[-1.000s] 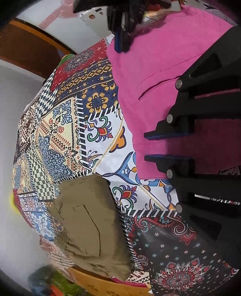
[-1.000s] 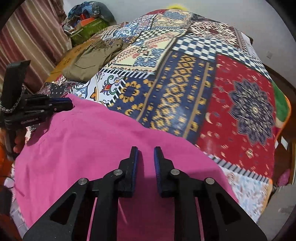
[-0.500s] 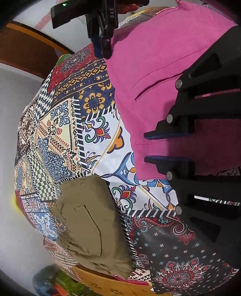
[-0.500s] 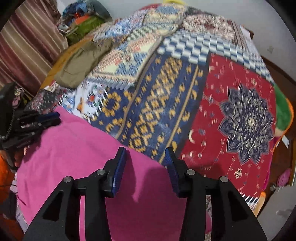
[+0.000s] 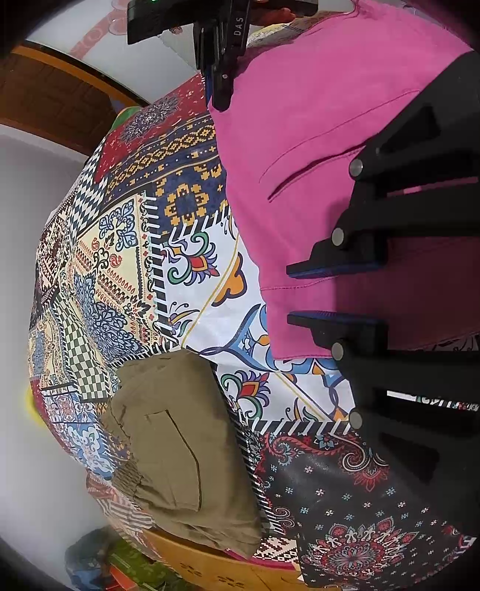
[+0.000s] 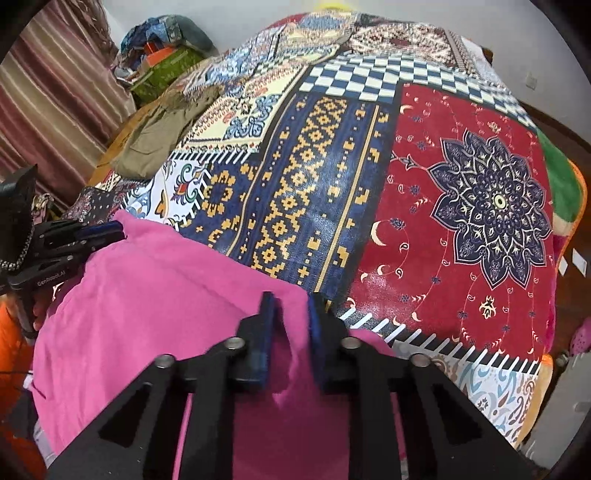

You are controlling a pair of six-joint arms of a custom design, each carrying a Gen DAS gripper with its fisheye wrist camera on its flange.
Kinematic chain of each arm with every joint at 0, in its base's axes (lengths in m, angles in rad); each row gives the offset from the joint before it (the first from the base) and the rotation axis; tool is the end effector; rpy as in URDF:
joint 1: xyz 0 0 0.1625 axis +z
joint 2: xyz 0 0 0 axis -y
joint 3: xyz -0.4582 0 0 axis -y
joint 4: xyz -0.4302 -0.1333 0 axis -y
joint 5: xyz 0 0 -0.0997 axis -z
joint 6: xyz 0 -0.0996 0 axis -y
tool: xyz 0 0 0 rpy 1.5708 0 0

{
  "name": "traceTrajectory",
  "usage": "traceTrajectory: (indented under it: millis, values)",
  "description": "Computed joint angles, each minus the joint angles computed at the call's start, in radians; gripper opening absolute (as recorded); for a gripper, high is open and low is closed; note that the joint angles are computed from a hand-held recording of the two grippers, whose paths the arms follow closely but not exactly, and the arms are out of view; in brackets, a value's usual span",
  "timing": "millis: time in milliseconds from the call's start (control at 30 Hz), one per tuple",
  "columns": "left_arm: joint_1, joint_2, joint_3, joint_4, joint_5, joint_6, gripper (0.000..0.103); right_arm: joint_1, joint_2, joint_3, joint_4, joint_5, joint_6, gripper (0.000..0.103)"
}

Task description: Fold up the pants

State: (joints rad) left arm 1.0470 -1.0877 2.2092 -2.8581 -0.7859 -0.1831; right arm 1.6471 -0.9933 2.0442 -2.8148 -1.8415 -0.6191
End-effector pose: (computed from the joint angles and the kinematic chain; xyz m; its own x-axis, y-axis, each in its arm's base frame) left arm -0.0785 -0.5432 0.1277 -0.7496 0.0931 -0.6554 0.3629 0.8858 -0.2892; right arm 0.1506 -0.5703 0.0980 -0.7422 -0.5860 0.3251 -0.6207 0.7840 -0.0040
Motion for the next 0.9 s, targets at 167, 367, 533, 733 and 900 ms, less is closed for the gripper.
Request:
traceTrajectory:
  millis: [167,367,533,733,900]
  values:
    - [-0.001,0.001,0.004,-0.007,0.003,-0.002,0.018,0.018,0.004,0.06,-0.185,-0.023,-0.063,0.008]
    - [-0.002,0.001,0.007,-0.01,0.007,-0.005,0.02,0.042,0.04,0.07,-0.316,-0.079,-0.126,0.004]
    - [0.006,-0.015,0.011,-0.013,-0.015,-0.018,0.022,0.013,0.016,0.043,-0.253,-0.084,-0.049,0.003]
    - [-0.025,-0.061,0.02,-0.034,0.042,-0.012,0.023,0.011,-0.081,0.088,-0.238,-0.025,-0.028,0.004]
    - [0.003,-0.032,-0.025,0.055,0.064,-0.035,0.023,0.016,-0.079,0.114,-0.188,-0.025,-0.03,0.005]
